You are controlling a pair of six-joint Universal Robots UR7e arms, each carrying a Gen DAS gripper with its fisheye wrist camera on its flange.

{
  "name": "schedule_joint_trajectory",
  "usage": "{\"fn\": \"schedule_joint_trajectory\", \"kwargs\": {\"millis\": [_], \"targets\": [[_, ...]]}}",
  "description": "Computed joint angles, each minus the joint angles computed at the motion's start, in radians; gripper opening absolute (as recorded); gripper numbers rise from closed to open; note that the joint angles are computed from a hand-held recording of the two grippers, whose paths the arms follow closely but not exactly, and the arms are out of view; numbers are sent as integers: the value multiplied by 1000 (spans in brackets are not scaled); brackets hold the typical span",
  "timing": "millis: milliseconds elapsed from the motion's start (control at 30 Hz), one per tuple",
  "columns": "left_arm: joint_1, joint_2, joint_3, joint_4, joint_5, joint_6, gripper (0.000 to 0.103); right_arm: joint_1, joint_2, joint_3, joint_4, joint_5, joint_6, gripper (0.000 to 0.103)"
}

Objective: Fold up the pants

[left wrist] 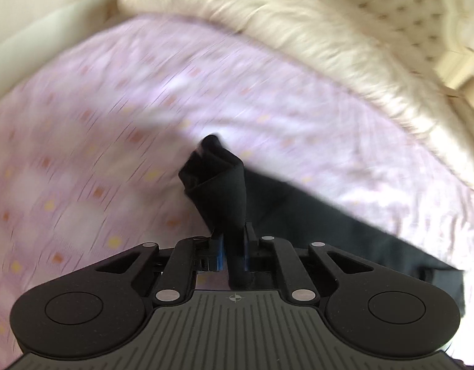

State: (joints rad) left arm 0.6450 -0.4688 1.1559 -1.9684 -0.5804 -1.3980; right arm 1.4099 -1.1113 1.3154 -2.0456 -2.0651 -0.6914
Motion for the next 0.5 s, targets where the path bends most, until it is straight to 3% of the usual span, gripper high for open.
{"fn": "schedule_joint_trajectory", "kwargs": {"millis": [233, 500], "targets": [[-20, 140, -198, -174, 4, 375, 10, -12, -13, 13, -11, 23, 1, 1], [-5, 354, -481, -199, -166, 649, 10, -50, -12, -46, 68, 104, 71, 0]]}}
